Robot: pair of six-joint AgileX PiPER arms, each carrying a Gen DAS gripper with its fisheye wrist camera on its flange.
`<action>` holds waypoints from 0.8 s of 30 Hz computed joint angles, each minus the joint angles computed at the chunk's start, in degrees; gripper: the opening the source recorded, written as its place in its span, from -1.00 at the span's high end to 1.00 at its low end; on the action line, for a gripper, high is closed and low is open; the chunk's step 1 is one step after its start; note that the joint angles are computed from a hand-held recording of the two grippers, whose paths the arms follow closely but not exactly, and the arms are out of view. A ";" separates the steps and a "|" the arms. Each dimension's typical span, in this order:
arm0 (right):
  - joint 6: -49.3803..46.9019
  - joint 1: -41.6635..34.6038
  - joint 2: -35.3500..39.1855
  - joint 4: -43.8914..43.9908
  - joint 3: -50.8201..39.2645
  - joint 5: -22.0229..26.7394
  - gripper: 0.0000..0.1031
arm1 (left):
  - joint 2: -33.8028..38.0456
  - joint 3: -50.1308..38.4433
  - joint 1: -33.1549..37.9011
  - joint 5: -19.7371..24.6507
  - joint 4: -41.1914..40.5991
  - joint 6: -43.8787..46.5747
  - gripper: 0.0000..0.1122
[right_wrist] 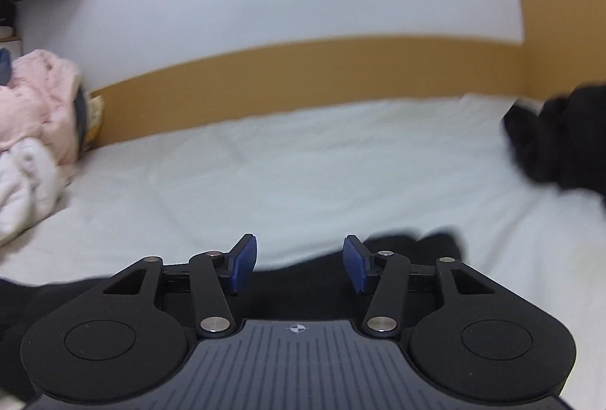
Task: Fold clothes
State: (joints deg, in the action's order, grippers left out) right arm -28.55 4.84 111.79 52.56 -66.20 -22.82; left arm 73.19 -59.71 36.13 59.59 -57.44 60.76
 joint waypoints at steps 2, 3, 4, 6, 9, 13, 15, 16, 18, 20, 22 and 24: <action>1.93 0.35 2.69 -1.96 -1.14 -0.16 -0.22 | 0.13 -0.07 0.29 0.48 -0.16 0.40 -0.82; -0.55 0.03 4.13 0.48 -2.44 0.17 -0.27 | 0.29 -0.17 0.54 0.91 -0.31 0.75 -0.82; -5.31 -0.11 5.57 5.21 -4.12 0.45 -0.47 | 0.57 -0.29 0.88 1.48 -0.60 1.34 -0.82; -16.77 -1.16 6.23 16.31 -6.97 1.79 -0.47 | 1.36 -0.76 1.49 2.52 -1.22 2.23 -0.82; -33.96 -0.58 8.07 23.09 -8.88 -4.29 -0.50 | 2.60 -2.24 0.54 1.98 -0.20 2.31 -0.83; -38.96 0.75 9.61 27.20 -9.16 -11.94 -0.89 | 0.62 -0.61 -0.27 -5.76 2.07 -3.49 -0.83; -35.78 -0.01 9.16 27.06 -8.00 -12.84 -1.00 | -0.07 0.26 1.54 -6.30 1.08 -2.70 -0.83; -35.26 -0.61 8.86 27.84 -7.75 -12.33 -1.00 | -0.90 1.05 2.51 -6.97 0.37 -1.54 -0.83; -33.74 -1.95 8.75 27.56 -7.64 -10.09 -1.00 | -4.67 4.50 3.67 -12.33 -1.84 0.90 -0.83; -30.62 -1.36 9.35 25.34 -7.40 -12.62 -1.00 | -9.26 7.82 2.85 -22.24 -1.16 -0.03 -0.83; -22.87 -0.44 8.58 19.05 -4.25 -16.53 -1.00 | -10.23 6.19 4.61 -23.73 0.16 -3.15 -0.82; -18.02 0.11 7.11 15.67 -1.50 -19.18 -1.00 | -9.10 2.97 9.04 -16.05 -5.70 -0.98 -0.82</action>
State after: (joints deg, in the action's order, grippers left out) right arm -46.56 4.95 118.91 68.23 -67.70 -42.00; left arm 64.09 -56.74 45.17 43.53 -63.13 59.78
